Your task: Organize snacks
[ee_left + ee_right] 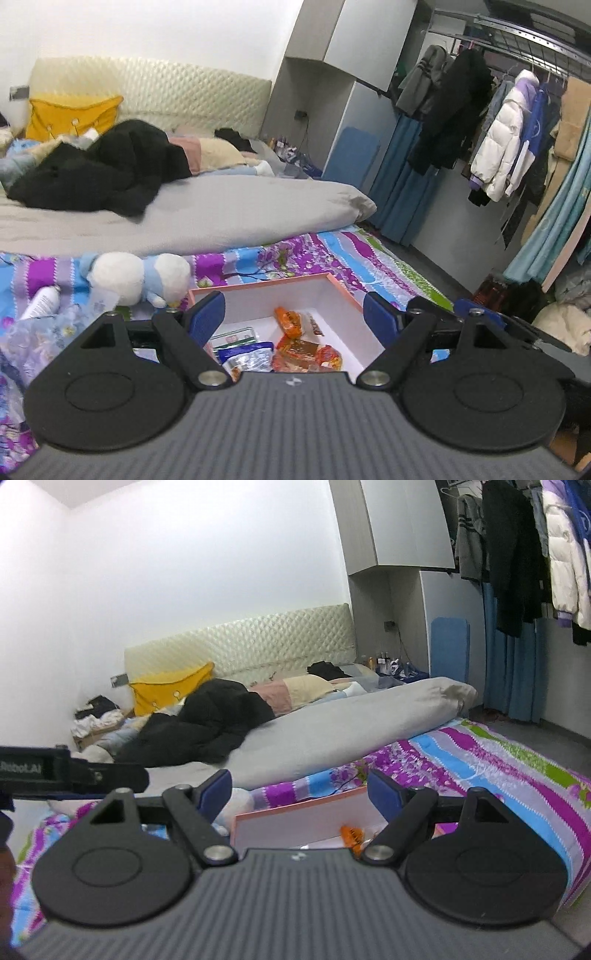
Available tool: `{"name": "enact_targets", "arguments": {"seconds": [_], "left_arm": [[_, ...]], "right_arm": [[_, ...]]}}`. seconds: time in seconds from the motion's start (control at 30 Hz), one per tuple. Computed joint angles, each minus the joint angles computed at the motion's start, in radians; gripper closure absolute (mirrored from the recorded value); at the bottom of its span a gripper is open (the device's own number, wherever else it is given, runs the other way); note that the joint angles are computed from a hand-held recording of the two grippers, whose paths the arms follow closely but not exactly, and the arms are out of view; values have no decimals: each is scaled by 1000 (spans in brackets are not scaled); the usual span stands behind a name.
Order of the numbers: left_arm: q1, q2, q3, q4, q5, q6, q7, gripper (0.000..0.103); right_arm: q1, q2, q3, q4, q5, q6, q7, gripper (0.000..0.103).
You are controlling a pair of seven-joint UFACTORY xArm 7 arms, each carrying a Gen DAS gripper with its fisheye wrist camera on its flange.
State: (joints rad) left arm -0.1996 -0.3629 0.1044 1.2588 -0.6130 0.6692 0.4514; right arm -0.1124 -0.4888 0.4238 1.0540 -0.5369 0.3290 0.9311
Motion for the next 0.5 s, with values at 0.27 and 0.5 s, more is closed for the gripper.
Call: {"name": "enact_targets", "arguments": {"seconds": [0.27, 0.5], "left_arm": [[7, -202, 8, -160, 74, -7, -32, 18], [2, -337, 28, -305, 141, -108, -88, 18]], "right_arm": [[60, -144, -2, -95, 62, 76, -25, 21], [52, -214, 33, -159, 91, 90, -30, 21]]}}
